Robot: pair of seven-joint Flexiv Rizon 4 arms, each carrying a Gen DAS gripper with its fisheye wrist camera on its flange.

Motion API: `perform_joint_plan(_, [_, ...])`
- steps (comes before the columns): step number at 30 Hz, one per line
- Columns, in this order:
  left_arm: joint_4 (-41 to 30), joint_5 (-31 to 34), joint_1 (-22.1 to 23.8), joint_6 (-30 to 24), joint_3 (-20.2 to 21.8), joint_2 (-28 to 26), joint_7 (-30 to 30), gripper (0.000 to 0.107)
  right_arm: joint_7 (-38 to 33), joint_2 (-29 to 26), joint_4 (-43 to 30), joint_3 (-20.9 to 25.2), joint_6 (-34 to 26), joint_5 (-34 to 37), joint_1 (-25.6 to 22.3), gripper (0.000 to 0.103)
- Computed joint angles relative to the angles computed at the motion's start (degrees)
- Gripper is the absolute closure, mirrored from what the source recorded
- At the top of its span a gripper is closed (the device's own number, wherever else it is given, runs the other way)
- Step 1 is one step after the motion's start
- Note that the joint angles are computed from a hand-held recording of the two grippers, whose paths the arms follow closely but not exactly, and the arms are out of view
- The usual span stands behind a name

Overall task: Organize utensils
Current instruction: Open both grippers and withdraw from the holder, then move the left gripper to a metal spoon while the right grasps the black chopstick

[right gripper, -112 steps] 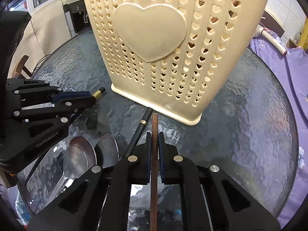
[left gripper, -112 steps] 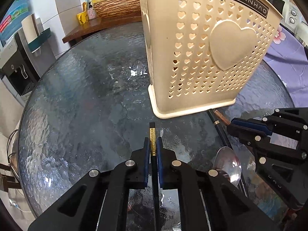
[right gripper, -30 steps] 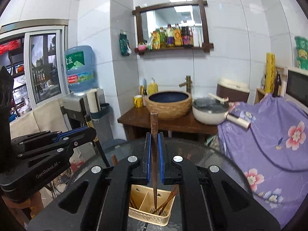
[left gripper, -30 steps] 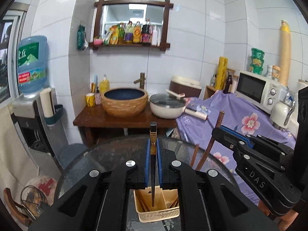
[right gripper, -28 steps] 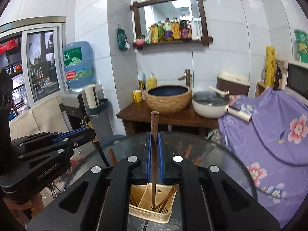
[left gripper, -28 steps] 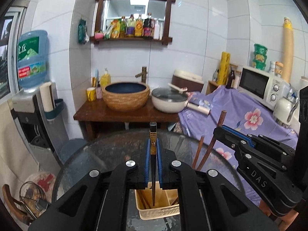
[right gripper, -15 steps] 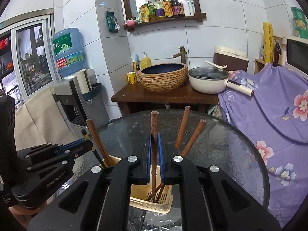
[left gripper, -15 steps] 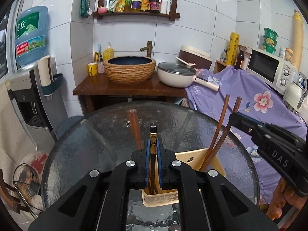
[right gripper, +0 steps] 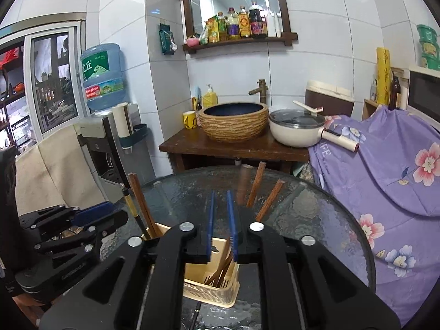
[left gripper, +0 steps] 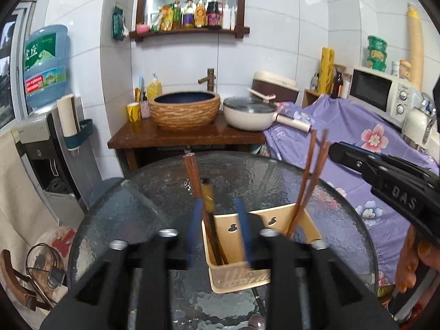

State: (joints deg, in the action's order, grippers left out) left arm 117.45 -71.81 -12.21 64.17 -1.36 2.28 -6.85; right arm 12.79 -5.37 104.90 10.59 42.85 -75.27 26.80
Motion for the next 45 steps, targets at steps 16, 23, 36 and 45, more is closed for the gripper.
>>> perform_joint_plan(16, [12.42, -4.87, 2.2, -2.99, 4.25, 6.35, 9.26, 0.026, 6.24, 4.36, 8.21, 5.52, -4.94, -4.28, 3.13, 0.04])
perform_joint_plan(23, [16.91, -2.28, 3.36, -3.88, 5.03, 6.61, 11.15, 0.026, 9.17, 2.12, 11.63, 5.49, -2.73, -0.56, 4.94, 0.04])
perform_joint_plan(36, [21.5, 1.13, 4.57, -2.95, 5.05, 5.71, 11.01, 0.035, 10.09, -3.07, 13.61, 4.77, -3.04, 4.64, 9.52, 0.04])
perform_joint_plan(45, [22.81, 3.94, 5.99, -3.06, 5.47, 4.64, 9.76, 0.058, 14.99, -4.47, 16.29, 3.55, 2.15, 6.27, 9.29, 0.04])
